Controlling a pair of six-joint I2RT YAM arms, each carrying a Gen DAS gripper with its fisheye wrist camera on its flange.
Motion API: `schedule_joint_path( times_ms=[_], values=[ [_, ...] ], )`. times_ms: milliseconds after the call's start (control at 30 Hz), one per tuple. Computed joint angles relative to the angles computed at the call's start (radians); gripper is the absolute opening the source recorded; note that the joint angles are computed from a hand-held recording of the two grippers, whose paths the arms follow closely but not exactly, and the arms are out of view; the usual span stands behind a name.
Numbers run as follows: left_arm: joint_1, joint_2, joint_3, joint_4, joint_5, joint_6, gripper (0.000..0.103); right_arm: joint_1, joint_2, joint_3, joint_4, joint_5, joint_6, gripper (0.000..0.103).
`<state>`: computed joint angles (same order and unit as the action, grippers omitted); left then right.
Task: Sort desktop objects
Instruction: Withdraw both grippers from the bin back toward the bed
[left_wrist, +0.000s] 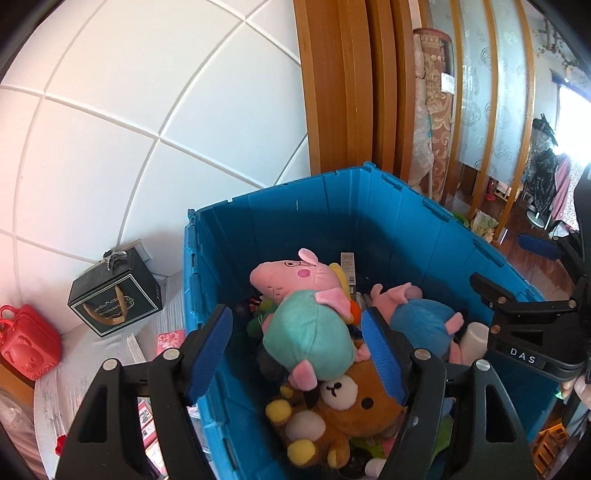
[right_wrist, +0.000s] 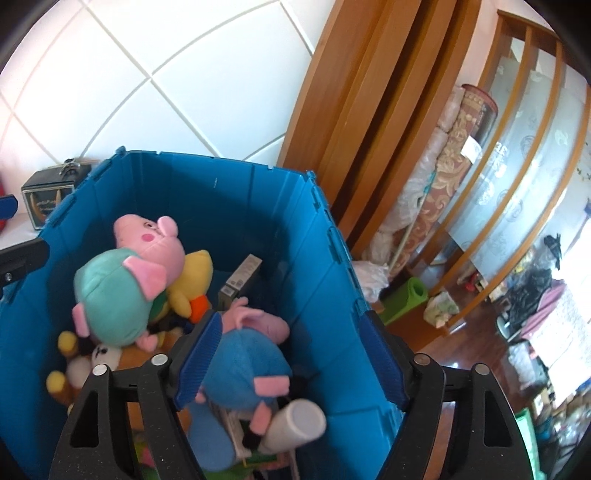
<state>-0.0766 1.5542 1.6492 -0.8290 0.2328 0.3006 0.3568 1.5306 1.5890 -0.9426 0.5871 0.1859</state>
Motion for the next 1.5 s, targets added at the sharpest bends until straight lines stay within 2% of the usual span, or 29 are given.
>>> schedule_joint_path(
  times_ms=[100, 167, 233, 400, 500, 633, 767, 833, 933, 1033, 1067, 1167, 1333, 1433, 1500],
  values=[
    [0.086, -0.093, -0.069, 0.015, 0.103, 0.019, 0.072, 0.056, -0.058, -0.035, -0.008, 0.035, 0.026, 0.090],
    [0.161, -0.156, -0.119, 0.032, 0.187, 0.034, 0.074, 0.100, -0.101, -0.057, -0.007, 0.055, 0.049, 0.103],
    [0.247, -0.217, -0.179, 0.066, 0.268, 0.043, 0.081, 0.152, -0.140, -0.079, 0.003, 0.081, 0.073, 0.103],
    [0.506, -0.334, -0.342, 0.197, 0.467, 0.034, 0.084, 0.313, -0.202, -0.119, 0.044, 0.156, 0.166, 0.103],
    [0.664, -0.365, -0.437, 0.309, 0.549, 0.009, 0.087, 0.426, -0.210, -0.142, 0.094, 0.211, 0.219, 0.103],
    [0.885, -0.304, -0.481, 0.391, 0.697, -0.002, 0.087, 0.574, -0.172, -0.155, 0.182, 0.291, 0.288, 0.103],
    [1.072, -0.126, -0.423, 0.400, 0.823, 0.041, 0.087, 0.700, -0.096, -0.165, 0.318, 0.341, 0.332, 0.103],
    [1.138, -0.024, -0.366, 0.380, 0.800, 0.095, 0.087, 0.755, -0.047, -0.169, 0.416, 0.347, 0.323, 0.103],
    [1.205, 0.145, -0.247, 0.322, 0.715, 0.216, 0.087, 0.823, 0.066, -0.128, 0.526, 0.359, 0.307, 0.103],
    [1.247, 0.352, -0.053, 0.208, 0.596, 0.350, 0.087, 0.863, 0.192, -0.058, 0.620, 0.374, 0.266, 0.103],
    [1.260, 0.416, 0.013, 0.177, 0.566, 0.374, 0.087, 0.875, 0.255, -0.005, 0.611, 0.383, 0.275, 0.103],
    [1.287, 0.616, 0.230, 0.070, 0.477, 0.443, 0.087, 0.882, 0.427, 0.156, 0.529, 0.350, 0.347, 0.103],
    [1.309, 0.947, 0.652, -0.152, 0.365, 0.561, 0.087, 0.850, 0.688, 0.392, 0.283, 0.206, 0.640, 0.103],
    [1.300, 1.091, 0.840, -0.246, 0.322, 0.601, 0.087, 0.832, 0.818, 0.512, 0.112, 0.114, 0.817, 0.103],
    [1.284, 1.147, 0.907, -0.299, 0.299, 0.627, 0.087, 0.825, 0.884, 0.570, 0.017, 0.063, 0.903, 0.103]
  ],
)
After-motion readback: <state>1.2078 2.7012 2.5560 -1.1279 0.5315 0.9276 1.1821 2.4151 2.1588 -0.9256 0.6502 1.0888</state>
